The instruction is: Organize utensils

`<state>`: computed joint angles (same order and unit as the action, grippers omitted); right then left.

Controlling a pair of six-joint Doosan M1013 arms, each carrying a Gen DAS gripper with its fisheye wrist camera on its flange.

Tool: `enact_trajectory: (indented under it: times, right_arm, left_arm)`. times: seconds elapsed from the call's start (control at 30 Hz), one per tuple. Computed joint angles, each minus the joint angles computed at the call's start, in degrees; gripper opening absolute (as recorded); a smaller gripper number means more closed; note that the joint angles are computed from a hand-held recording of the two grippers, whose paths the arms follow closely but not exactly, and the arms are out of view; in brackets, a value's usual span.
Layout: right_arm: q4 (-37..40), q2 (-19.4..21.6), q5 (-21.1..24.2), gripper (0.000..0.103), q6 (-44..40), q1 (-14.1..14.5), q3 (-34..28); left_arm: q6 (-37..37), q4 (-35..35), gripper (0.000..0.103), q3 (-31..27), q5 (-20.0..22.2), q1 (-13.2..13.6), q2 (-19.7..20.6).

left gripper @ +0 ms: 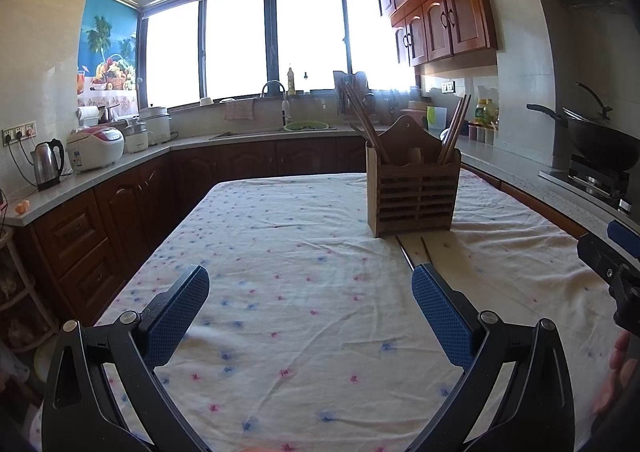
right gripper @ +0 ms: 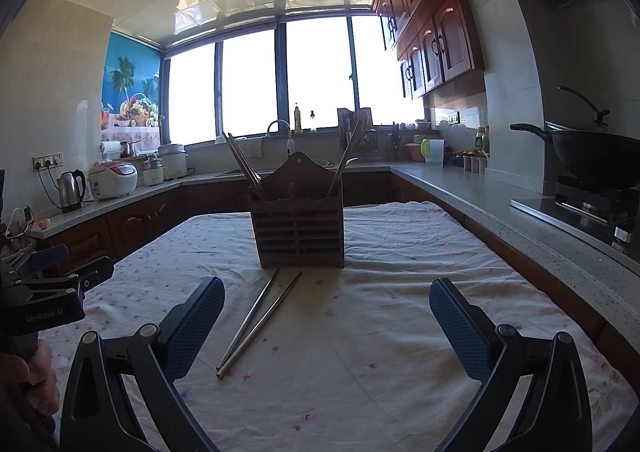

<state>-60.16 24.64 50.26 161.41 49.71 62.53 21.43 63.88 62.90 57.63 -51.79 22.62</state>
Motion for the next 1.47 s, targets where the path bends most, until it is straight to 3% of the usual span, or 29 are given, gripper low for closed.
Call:
enact_trajectory:
  times: [1.47]
  right_arm:
    - [3.2,0.5,-0.9,0.103,-1.6,-0.8,-0.9]
  left_arm:
    - [3.2,-4.6,0.103,-1.2,-2.3,1.0,0.5]
